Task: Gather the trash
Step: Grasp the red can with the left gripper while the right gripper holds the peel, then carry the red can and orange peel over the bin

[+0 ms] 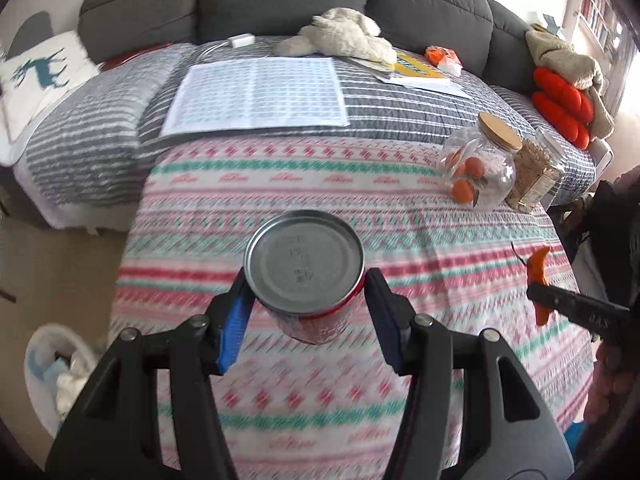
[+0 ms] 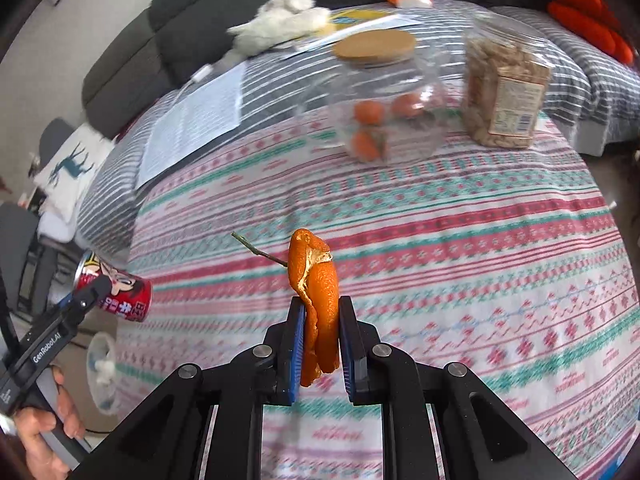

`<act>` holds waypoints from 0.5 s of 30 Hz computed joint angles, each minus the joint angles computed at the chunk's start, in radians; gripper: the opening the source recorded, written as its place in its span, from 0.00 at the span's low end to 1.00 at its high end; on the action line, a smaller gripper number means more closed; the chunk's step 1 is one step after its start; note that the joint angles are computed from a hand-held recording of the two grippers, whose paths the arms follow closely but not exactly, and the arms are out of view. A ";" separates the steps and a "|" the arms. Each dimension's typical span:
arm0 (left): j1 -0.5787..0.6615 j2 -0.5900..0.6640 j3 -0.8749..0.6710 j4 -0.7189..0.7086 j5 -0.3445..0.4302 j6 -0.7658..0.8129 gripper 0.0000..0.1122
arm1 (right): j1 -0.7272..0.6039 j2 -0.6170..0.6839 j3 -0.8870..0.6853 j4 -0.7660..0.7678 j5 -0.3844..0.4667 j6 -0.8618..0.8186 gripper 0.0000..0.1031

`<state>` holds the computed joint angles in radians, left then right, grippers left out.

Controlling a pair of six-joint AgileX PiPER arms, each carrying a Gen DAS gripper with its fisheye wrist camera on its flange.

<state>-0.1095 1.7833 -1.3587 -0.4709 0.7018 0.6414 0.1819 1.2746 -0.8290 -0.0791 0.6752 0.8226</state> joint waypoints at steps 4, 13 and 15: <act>0.124 -0.042 0.041 -0.077 0.057 0.113 0.51 | 0.128 0.028 -0.054 -0.057 0.034 0.092 0.16; 0.412 -0.022 0.056 -0.164 0.129 0.291 0.51 | 0.335 0.202 -0.221 -0.089 0.051 0.160 0.16; 0.469 -0.011 0.039 -0.178 0.146 0.324 0.51 | 0.372 0.265 -0.276 -0.085 0.056 0.154 0.16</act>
